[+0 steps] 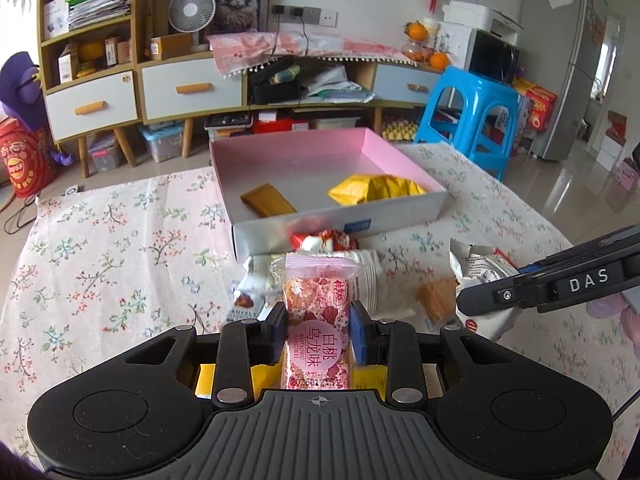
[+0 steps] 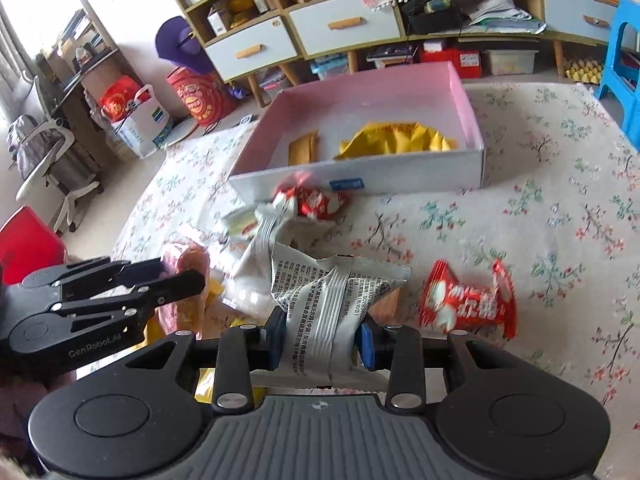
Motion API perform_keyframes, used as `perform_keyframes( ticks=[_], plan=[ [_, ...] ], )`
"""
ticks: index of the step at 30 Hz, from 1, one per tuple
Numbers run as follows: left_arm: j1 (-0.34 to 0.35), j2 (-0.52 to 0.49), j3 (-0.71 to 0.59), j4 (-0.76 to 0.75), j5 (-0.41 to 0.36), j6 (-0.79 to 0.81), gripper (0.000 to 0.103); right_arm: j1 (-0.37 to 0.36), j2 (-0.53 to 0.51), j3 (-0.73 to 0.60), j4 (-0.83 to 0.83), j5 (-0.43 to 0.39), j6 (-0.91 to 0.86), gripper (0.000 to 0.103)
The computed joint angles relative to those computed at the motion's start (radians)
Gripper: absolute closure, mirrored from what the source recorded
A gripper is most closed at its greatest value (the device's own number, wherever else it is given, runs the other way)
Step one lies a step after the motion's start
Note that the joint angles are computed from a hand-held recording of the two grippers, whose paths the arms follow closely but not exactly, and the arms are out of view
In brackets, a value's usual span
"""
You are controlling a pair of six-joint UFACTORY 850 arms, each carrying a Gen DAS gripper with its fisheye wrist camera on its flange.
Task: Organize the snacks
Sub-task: 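Place the pink pack and white-grey pack into the box, opening both tools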
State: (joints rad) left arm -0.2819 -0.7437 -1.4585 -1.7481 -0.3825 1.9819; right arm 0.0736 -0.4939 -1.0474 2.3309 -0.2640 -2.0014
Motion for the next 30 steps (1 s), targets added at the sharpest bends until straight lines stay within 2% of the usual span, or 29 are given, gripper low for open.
perform_keyframes(
  ticks=[5, 11, 13, 16, 22, 25, 30],
  plan=[
    [-0.012, -0.014, -0.043, -0.014, 0.007, -0.021, 0.074, -0.016, -0.018, -0.052, -0.014, 0.027, 0.051, 0.077],
    [-0.03, -0.064, -0.146, 0.075, 0.054, -0.154, 0.074, -0.034, -0.044, -0.124, 0.11, 0.047, -0.03, 0.077],
    [-0.035, -0.087, -0.193, 0.135, 0.072, -0.227, 0.074, -0.04, -0.055, -0.147, 0.2, 0.054, -0.125, 0.077],
    [-0.044, -0.131, -0.276, 0.256, 0.09, -0.372, 0.074, -0.05, -0.083, -0.19, 0.315, 0.071, -0.245, 0.077],
    [-0.067, -0.254, -0.49, 0.558, 0.108, -0.715, 0.074, -0.078, -0.152, -0.286, 0.29, 0.083, -0.203, 0.077],
    [-0.078, -0.331, -0.62, 0.774, 0.108, -0.951, 0.074, -0.089, -0.187, -0.333, 0.344, 0.078, -0.264, 0.077],
    [-0.087, -0.477, -0.865, 1.101, 0.052, -1.324, 0.074, -0.111, -0.243, -0.401, 0.287, 0.065, -0.207, 0.077]
  ],
)
